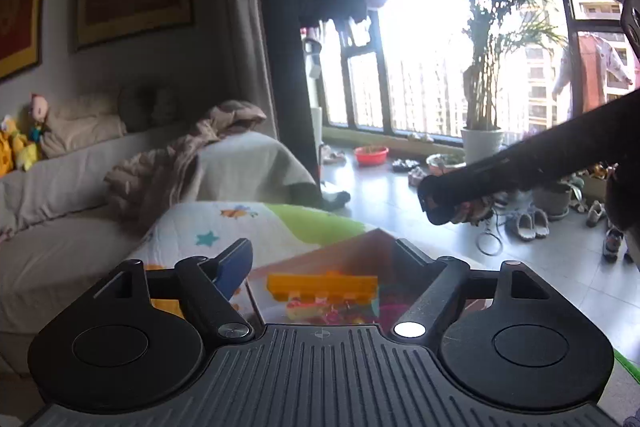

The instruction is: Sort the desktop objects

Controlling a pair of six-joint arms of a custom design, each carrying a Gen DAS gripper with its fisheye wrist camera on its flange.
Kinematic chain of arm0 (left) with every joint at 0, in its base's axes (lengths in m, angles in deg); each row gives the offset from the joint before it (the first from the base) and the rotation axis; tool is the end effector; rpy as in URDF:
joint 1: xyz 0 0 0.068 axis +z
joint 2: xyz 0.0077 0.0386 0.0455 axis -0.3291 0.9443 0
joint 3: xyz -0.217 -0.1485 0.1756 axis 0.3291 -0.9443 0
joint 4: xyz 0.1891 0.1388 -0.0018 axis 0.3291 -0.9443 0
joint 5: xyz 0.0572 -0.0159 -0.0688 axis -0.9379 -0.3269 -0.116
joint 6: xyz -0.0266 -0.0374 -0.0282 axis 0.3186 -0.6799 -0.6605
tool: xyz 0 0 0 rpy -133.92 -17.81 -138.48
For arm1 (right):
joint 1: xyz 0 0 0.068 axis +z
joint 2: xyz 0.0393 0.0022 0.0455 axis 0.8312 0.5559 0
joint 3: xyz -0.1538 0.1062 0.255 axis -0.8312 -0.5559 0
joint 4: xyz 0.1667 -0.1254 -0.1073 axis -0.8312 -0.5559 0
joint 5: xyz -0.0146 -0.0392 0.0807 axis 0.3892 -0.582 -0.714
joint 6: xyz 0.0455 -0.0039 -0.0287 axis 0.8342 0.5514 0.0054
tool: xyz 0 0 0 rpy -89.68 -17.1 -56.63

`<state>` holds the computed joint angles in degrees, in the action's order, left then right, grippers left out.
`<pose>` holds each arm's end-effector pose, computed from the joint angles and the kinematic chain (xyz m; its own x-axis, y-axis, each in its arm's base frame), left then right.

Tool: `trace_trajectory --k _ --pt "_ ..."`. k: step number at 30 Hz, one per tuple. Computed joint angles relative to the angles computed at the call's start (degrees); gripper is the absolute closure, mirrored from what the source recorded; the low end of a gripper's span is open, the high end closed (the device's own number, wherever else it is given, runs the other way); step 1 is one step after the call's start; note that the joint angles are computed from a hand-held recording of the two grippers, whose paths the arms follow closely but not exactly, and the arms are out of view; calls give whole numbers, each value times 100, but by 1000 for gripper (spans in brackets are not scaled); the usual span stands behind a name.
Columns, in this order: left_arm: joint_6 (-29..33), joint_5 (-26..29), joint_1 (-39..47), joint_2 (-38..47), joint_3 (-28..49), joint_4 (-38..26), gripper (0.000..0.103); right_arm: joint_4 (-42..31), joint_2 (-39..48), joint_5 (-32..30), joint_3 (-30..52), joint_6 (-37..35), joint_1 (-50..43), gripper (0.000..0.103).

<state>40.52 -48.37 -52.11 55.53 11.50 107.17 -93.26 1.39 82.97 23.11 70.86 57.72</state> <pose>0.2385 -0.1541 0.2271 -0.2157 0.2970 -0.9302 0.5761 0.8079 0.1243 0.1723 0.0086 0.2960 -0.4689 0.1294 -0.8737 -0.0619 0.9820 0.1787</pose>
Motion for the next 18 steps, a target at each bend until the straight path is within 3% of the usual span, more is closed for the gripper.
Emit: trace_trajectory --k 1,3,5,9,13,18 --pt "-26 8 21 -2 -1 -203 19 152 293 -22 46 29 -76 33" --pt "41 301 214 -200 -483 -148 5 415 668 -16 -51 187 -199 33" --pt "166 318 327 -445 -1032 -109 6 723 700 -194 -422 136 -285 32" --pt "479 438 870 -721 -2035 163 5 1088 734 312 -1052 27 117 30" --pt "747 389 1465 -882 -2684 514 5 1206 706 895 -1460 163 942 28" --pt "817 783 2394 -1049 -2721 160 3 1355 771 1731 -1629 453 2376 22"
